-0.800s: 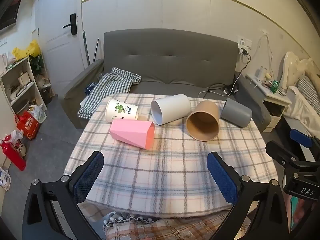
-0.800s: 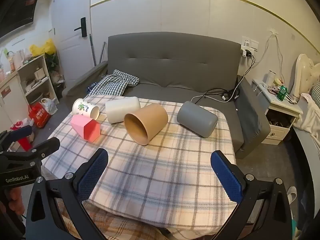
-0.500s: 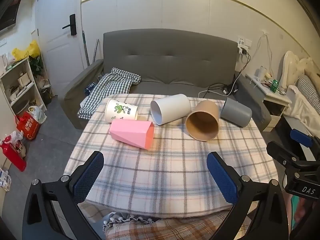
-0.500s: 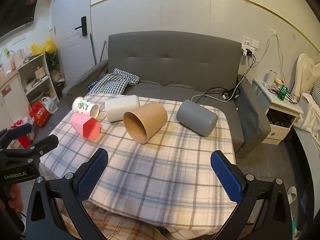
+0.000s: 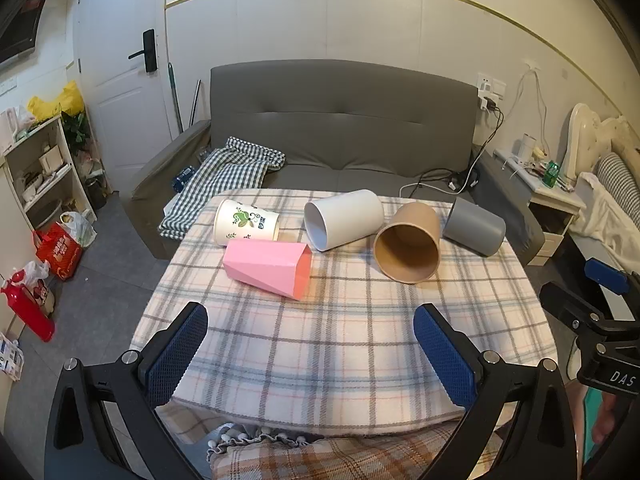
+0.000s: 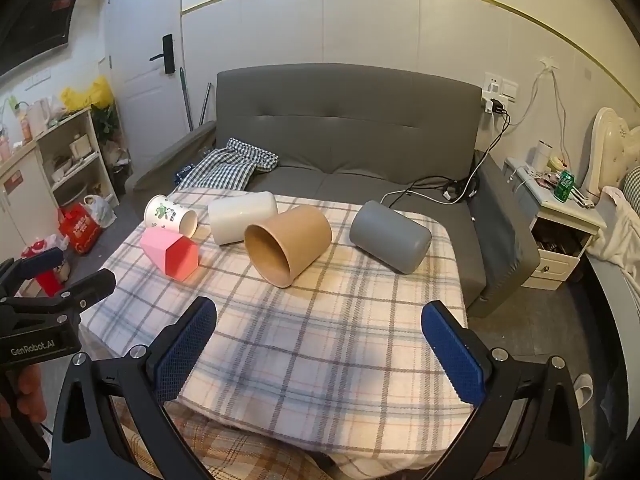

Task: Flip cup upside down

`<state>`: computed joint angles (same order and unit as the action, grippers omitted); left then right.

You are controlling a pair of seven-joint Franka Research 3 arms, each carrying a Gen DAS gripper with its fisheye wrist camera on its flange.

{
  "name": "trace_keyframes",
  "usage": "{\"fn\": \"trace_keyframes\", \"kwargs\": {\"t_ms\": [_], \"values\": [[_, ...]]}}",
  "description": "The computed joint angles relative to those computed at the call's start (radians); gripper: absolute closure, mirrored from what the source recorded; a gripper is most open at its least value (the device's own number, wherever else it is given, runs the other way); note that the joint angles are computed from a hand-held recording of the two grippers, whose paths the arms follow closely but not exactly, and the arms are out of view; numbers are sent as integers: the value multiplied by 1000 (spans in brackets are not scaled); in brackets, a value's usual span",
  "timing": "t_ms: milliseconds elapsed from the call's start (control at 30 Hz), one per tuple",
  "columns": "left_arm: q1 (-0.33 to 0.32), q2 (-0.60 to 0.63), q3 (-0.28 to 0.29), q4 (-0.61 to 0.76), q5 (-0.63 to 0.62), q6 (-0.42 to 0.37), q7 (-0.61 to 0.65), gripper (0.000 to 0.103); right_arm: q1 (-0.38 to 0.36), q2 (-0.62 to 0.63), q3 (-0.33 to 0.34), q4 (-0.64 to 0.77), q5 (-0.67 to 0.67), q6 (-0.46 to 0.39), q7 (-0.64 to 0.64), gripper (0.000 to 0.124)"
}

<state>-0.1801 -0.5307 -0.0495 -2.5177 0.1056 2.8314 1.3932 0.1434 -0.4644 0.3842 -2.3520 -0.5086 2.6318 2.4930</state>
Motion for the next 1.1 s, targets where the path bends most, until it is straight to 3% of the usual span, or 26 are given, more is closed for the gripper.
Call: {"fn": "trace_keyframes", "kwargs": {"t_ms": [1100], "values": [[-4, -5, -2, 3, -3, -7, 6, 0, 16, 0, -4, 11, 10, -15, -13, 21]]}}
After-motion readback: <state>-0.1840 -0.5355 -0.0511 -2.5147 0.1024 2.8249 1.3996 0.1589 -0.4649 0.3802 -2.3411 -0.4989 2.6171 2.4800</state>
